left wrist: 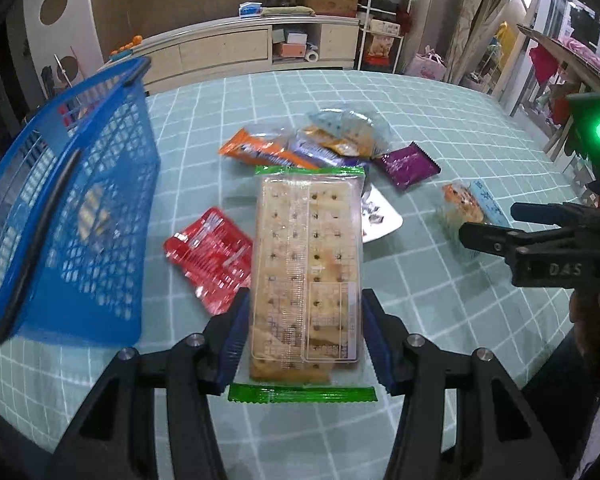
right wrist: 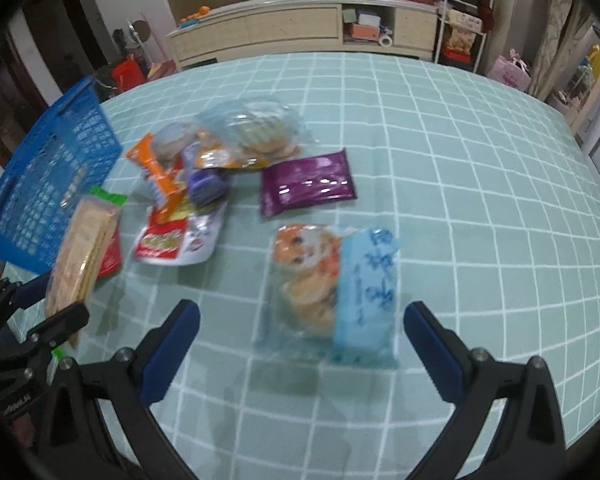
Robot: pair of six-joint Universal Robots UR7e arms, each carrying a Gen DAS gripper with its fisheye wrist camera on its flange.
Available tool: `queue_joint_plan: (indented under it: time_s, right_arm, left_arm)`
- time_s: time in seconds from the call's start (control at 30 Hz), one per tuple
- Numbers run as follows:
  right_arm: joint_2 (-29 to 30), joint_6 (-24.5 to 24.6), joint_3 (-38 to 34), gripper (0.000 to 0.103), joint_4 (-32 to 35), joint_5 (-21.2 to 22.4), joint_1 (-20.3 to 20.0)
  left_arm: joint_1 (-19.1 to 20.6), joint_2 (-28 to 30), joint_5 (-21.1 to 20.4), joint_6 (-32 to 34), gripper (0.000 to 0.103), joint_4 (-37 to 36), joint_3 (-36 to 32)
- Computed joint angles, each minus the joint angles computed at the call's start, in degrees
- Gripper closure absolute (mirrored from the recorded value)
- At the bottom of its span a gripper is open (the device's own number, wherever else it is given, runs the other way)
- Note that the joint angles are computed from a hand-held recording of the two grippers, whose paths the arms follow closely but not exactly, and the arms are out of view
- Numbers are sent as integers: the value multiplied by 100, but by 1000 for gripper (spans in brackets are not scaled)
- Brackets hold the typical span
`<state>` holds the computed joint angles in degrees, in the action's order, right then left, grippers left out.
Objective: Organize snacks
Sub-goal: 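Grasp the blue-labelled pastry pack with the right tool, then carry the pastry pack into the basket with the right tool while the left tool drops its cracker pack in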
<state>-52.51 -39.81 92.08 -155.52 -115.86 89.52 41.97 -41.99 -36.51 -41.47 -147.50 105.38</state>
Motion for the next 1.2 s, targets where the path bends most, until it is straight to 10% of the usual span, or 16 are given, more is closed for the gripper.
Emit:
queue_joint_plan:
  time_s: [0.23,0.43,1.2]
  right_arm:
    - [320,149,-503,1,541,-202,-89]
    - [401,-34,-549,30,470,-241,-90]
    - [-448,106,31,32,534,571,1031]
  left_arm:
    - [148,271,-33,284,52,-80,-381]
    - [226,401,-81,451,52,-194,-566]
    - [-707,-1137,999,435,52,86,279]
